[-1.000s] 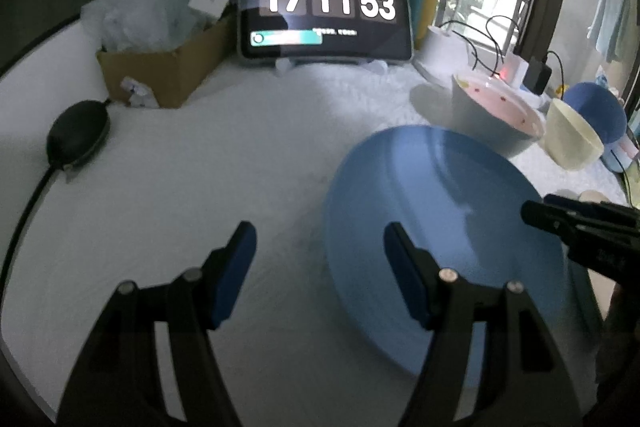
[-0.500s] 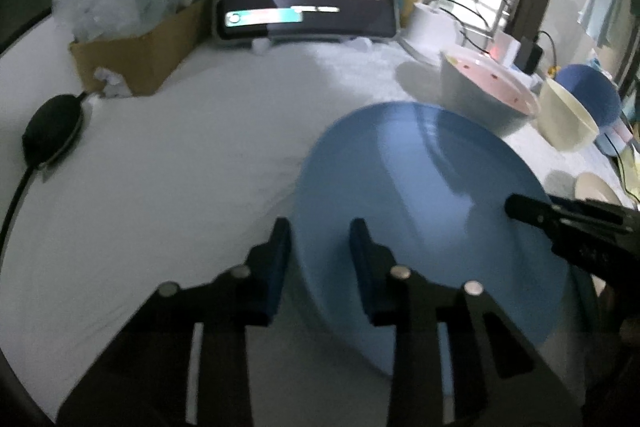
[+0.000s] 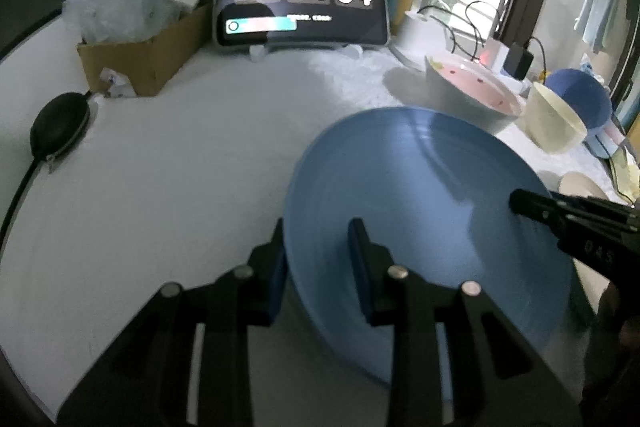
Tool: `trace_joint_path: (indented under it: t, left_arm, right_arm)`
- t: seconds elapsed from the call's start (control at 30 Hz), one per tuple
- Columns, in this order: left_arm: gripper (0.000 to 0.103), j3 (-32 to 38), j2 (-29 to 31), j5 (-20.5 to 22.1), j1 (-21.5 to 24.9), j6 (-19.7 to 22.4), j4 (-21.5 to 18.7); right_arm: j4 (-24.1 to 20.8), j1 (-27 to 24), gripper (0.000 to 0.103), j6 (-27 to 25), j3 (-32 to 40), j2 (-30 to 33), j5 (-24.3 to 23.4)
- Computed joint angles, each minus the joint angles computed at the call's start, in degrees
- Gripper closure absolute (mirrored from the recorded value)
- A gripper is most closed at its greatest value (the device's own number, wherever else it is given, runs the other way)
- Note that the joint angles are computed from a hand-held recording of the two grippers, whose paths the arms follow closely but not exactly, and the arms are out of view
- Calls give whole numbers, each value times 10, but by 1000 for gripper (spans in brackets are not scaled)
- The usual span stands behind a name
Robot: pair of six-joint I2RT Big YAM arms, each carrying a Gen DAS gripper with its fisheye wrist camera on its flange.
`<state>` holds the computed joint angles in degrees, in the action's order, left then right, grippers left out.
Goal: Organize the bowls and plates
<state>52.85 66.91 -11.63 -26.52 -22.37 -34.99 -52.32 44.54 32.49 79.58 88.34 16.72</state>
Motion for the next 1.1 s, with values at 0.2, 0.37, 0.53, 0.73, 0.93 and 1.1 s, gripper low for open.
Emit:
trace_joint_path:
  t: [0.2,0.37,0.53,0.73,0.93,1.1]
  left_arm:
    - [73,-9,-28,-22,-14,-14,-5]
    - [73,-9,-48,-41,-32,-20,-14]
    - [73,-7,-59,-57,-56,-29,-18]
    - [73,1,-59,-67,-85,-39,-25]
    - [73,15,-52,-82,-117,-49,-33]
    - [73,31,-37,-90,-146,-56,-39]
  right_arm:
    - [3,13,82,-6,-6,-17,14]
    - [9,19,82,-6,-16,-37,23]
    - [9,21,82,-3,-29,-61,36]
    - [6,18,82,3,-49,-92,48]
    - [5,13,82,8,-73,-124,55]
    - [5,2,82,13,-95,-153,57]
